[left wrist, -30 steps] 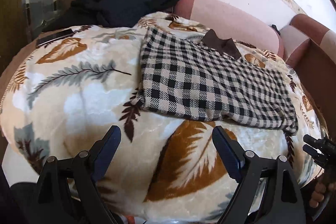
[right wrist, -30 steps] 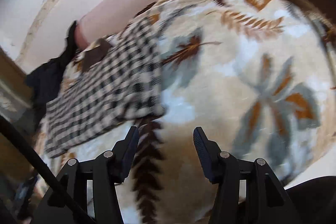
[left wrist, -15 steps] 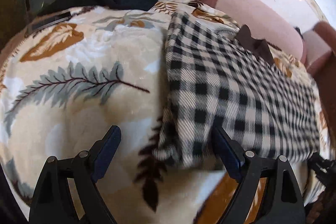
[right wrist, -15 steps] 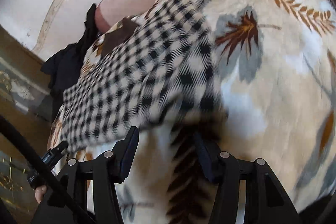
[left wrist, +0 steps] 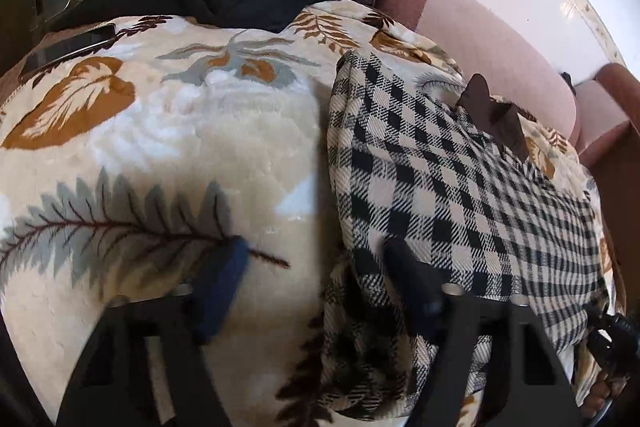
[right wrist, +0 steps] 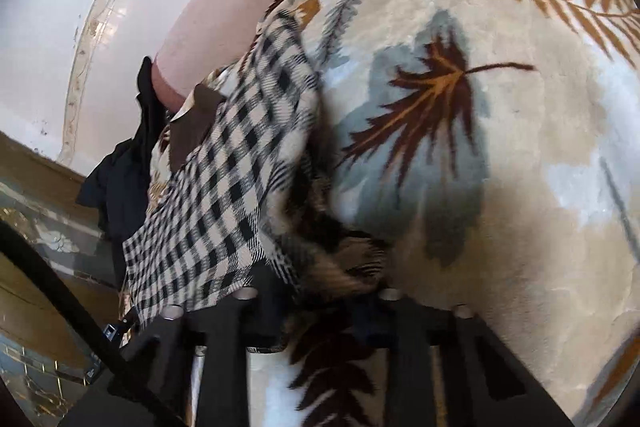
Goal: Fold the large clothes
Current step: 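Lift the hem with the right gripper and fold it toward the collar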
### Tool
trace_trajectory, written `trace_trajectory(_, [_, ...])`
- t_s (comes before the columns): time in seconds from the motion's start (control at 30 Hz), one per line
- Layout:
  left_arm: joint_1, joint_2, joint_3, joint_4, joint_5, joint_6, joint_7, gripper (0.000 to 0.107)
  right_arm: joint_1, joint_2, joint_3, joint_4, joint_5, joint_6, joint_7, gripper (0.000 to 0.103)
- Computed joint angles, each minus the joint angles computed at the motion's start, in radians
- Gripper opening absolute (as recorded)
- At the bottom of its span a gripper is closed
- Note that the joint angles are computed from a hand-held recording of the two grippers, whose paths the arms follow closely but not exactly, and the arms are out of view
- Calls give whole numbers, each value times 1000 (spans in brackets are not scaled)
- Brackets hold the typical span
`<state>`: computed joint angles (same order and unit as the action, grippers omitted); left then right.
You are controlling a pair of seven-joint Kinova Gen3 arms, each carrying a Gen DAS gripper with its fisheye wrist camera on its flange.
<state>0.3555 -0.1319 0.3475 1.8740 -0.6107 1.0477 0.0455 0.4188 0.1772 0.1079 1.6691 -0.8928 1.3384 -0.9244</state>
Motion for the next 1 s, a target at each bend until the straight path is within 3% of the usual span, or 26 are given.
trace_trajectory(0.17, [-6,-19,24,13,-25,25,84,65,16,-15,15,28,-21,-14,4,20])
trace_trajectory(0.33, [4,-52,64,33,-39,58,185,65,58,23,27,33,-70,45,6,20])
trace_trajectory(0.47, [0,-76,100,43,-40,76,236,66,66,19,19,36,-72,46,18,26])
trace_trajectory(0.73, [-19,-93,127,59,-28,57,276,67,54,-1,22,52,-63,23,36,29])
trace_trajectory(0.87, [-10,-94,163,52,-57,33,282,67,37,-3,18,34,-41,16,20,37])
trace_trajectory(1.0, [51,1,239,-32,-138,54,236,67,13,36,2,-49,-4,56,-30,47])
